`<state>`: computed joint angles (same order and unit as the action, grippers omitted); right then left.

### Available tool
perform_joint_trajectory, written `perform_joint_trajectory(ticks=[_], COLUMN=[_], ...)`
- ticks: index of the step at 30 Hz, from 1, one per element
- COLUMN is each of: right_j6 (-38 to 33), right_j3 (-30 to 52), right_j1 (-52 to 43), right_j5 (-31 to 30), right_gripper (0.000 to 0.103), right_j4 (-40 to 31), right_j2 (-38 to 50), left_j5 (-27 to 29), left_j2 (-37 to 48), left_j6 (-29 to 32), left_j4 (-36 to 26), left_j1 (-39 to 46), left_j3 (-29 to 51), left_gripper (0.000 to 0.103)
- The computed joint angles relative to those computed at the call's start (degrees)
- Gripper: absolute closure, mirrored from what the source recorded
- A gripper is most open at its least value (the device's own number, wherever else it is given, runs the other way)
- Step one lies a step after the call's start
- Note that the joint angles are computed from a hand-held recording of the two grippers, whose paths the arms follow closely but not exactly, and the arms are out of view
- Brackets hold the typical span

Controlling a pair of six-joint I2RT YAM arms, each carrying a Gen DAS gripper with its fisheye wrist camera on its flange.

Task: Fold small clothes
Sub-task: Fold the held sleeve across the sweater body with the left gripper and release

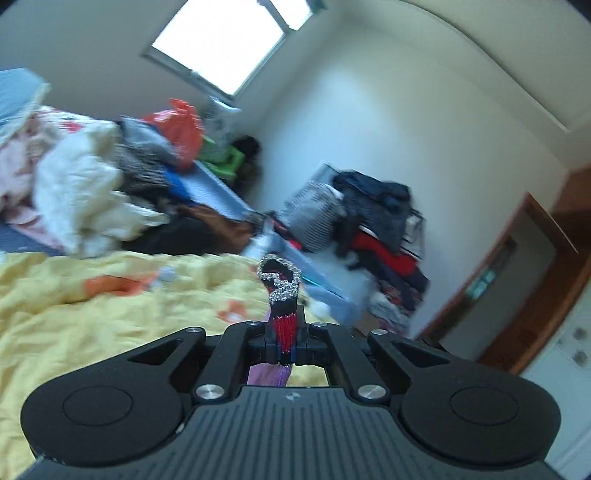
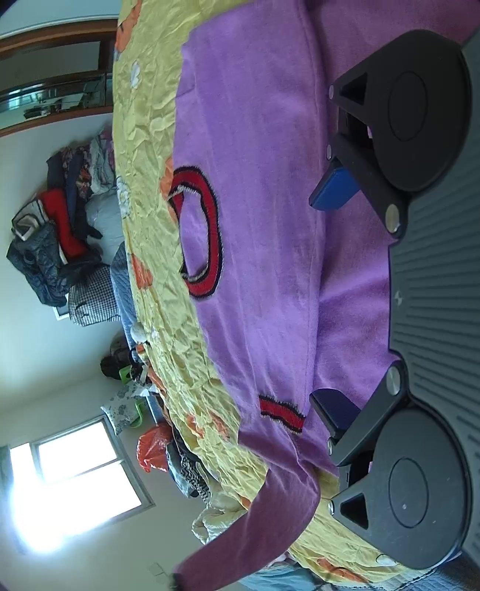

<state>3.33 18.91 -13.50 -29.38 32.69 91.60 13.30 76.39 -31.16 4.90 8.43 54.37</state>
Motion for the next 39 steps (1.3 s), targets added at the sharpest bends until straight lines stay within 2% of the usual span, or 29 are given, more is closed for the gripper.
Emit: perform_joint_trajectory(ticks=[3, 6, 9, 13, 17, 20, 26, 31, 34, 39], right_j6=[0.5, -2.1, -5.5, -9.4, -12.2, -10.9, -12.4, -12.7, -12.0, -11.5], right_j3=[0.7, 0.2, 0.3, -0.6, -2.2, -2.3, -1.4, -2.5, -3.1, -3.1], right_j1=[-1.5, -1.9, -3.1, -4.4, -6.3, -10.0, -12.3, -12.3, -12.2, -12.7], right_j5=[0.0, 2.4, 2.3, 2.4, 3.8, 3.2, 3.1, 3.5, 4.0, 3.8], right_gripper=[0.000, 0.000, 0.000, 0.000, 0.000, 0.000, 0.000, 0.000, 0.000, 0.000], right_j4=[-1.7, -3.2, -6.9, -9.6, -10.9, -11.1, -12.3, -12.4, -10.6, -8.0], right_j2=[0.3, -1.7, -3.7, -5.6, -7.3, -7.0, -5.9, -6.2, -5.1, -2.8], left_j5=[-5.7, -11.9, -14.3, -15.2, -14.2, -13.8, -14.3, -12.8, -12.4, -10.6], left_j2=[2.3, 8.9, 19.6, 36.1, 50.0, 56.9, 63.0, 70.8, 71.4, 71.0], left_j6=[1.6, 3.5, 5.2, 6.9, 8.7, 11.3, 11.9, 14.5, 14.0, 12.4], left_j4=[0.7, 2.7, 4.6, 2.4, -5.1, -10.1, -13.2, -21.6, -23.6, -22.8], left_j1=[-11.5, -23.4, -33.0, -41.9, -46.6, -49.1, -52.9, -54.3, -55.9, -56.8], left_j3=[1.5, 4.1, 9.5, 22.1, 36.9, 45.8, 54.8, 69.3, 70.4, 67.8], left_gripper=[0.100, 0.100, 0.100, 0.100, 0.100, 0.100, 0.100, 0.100, 0.100, 0.099])
